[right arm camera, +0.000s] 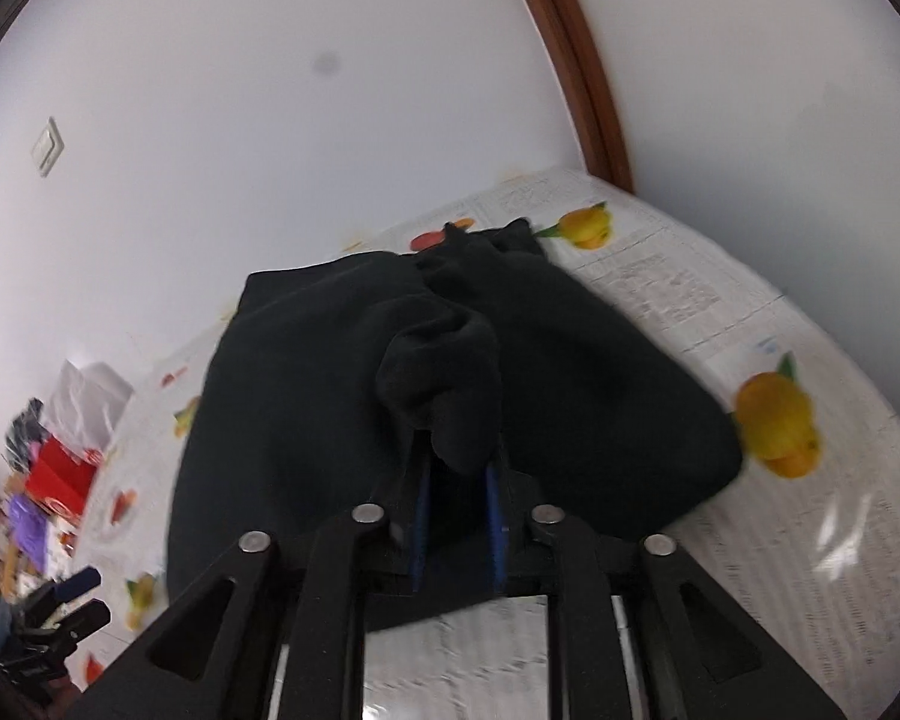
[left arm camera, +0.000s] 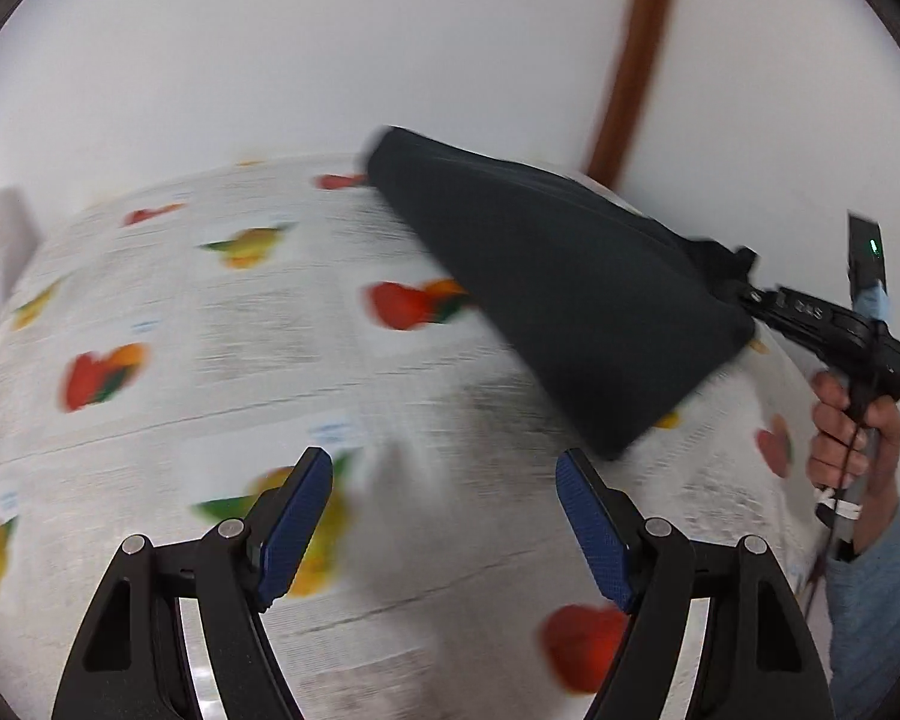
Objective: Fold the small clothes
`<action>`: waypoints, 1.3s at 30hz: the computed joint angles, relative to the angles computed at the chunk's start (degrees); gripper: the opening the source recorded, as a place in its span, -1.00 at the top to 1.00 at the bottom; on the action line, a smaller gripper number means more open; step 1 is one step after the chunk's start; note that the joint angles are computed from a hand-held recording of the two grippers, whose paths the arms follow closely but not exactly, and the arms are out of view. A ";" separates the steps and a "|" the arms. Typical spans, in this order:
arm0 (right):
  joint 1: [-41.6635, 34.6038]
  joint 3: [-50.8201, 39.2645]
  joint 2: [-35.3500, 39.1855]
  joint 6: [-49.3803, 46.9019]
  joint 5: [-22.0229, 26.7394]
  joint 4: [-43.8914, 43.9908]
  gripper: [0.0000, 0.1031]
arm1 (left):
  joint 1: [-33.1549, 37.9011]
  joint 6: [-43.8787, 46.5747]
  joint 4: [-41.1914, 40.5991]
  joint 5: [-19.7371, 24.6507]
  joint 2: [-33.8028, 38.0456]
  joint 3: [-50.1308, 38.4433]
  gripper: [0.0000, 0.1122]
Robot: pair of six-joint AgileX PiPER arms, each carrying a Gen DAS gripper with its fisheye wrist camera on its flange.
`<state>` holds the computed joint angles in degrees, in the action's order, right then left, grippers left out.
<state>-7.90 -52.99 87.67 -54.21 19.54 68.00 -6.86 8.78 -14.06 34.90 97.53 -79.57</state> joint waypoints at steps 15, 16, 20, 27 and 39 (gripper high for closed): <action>-0.34 -10.45 11.64 0.71 5.63 -0.95 0.32 | -10.48 -11.12 10.71 1.89 14.32 -13.63 0.30; -0.56 -10.92 12.35 -0.30 6.89 0.03 0.54 | -10.34 -10.69 10.19 2.32 14.67 -14.14 0.47; 1.98 -10.74 12.29 -0.79 4.35 0.14 0.63 | -10.15 -11.51 12.23 1.22 13.01 -12.50 0.80; 11.12 -13.33 12.88 9.05 2.35 -7.28 0.66 | -2.83 -10.71 9.45 -0.88 6.37 -4.63 0.87; 23.85 -10.07 7.99 4.36 -3.35 4.83 0.66 | 15.14 8.41 -6.08 -1.33 -4.84 10.22 0.86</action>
<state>15.94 -63.06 95.66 -49.84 16.19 72.83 8.28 17.18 -20.14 33.57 92.68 -69.35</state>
